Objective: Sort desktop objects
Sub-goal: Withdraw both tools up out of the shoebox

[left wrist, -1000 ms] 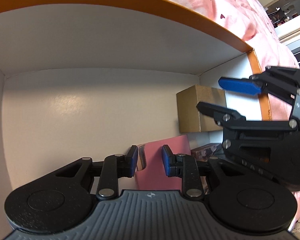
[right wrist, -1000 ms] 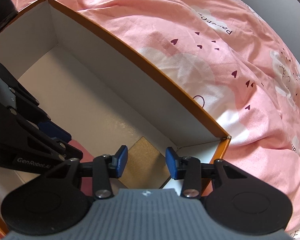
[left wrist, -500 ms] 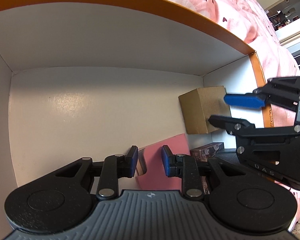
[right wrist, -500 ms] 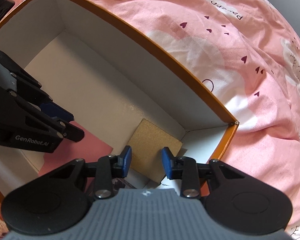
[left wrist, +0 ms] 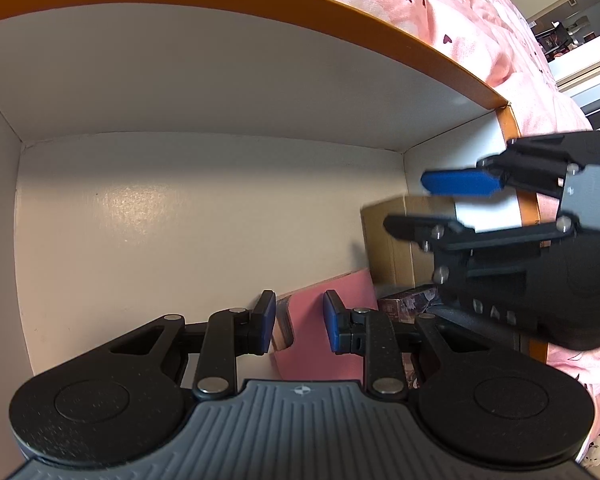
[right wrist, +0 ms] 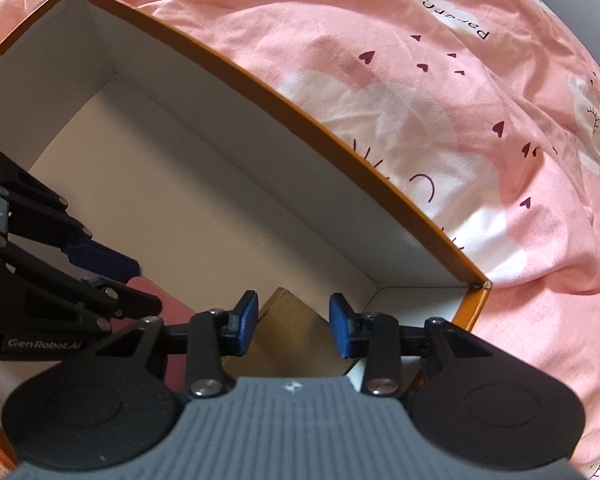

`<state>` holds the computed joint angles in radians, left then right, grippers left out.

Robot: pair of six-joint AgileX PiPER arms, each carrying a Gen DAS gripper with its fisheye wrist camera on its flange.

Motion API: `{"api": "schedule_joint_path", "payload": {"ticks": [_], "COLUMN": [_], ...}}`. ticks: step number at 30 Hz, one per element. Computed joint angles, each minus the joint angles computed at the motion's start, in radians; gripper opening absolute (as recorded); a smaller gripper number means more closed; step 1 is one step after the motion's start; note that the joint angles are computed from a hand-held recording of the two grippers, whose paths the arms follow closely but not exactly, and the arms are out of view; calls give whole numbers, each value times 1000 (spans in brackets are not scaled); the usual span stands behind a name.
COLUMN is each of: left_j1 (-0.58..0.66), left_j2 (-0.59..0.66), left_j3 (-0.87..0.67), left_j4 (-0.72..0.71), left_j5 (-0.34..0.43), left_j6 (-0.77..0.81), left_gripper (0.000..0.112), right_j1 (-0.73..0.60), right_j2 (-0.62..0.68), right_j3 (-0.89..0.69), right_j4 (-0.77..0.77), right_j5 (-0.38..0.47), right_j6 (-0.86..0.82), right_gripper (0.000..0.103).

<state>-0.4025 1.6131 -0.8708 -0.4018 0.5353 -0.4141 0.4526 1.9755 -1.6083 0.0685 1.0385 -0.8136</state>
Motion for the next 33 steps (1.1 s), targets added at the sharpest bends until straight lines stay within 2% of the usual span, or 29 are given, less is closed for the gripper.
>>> {"api": "schedule_joint_path", "payload": {"ticks": [6, 22, 28, 33], "left_j1": [29, 20, 13, -41], "left_j2": [28, 47, 12, -51], "left_j3": [-16, -50, -45, -57], "left_j4": [-127, -95, -26, 160], "left_j5": [19, 35, 18, 42], "left_j6": [116, 81, -3, -166], "left_gripper": [29, 29, 29, 29], "right_j1": [15, 15, 32, 46], "right_j2": [-18, -42, -71, -141], "right_j3": [23, 46, 91, 157], "right_j4": [-27, -37, -58, -86], "right_j5": [8, 6, -32, -105], "right_j6": [4, 80, 85, 109], "right_gripper": [42, 42, 44, 48]}}
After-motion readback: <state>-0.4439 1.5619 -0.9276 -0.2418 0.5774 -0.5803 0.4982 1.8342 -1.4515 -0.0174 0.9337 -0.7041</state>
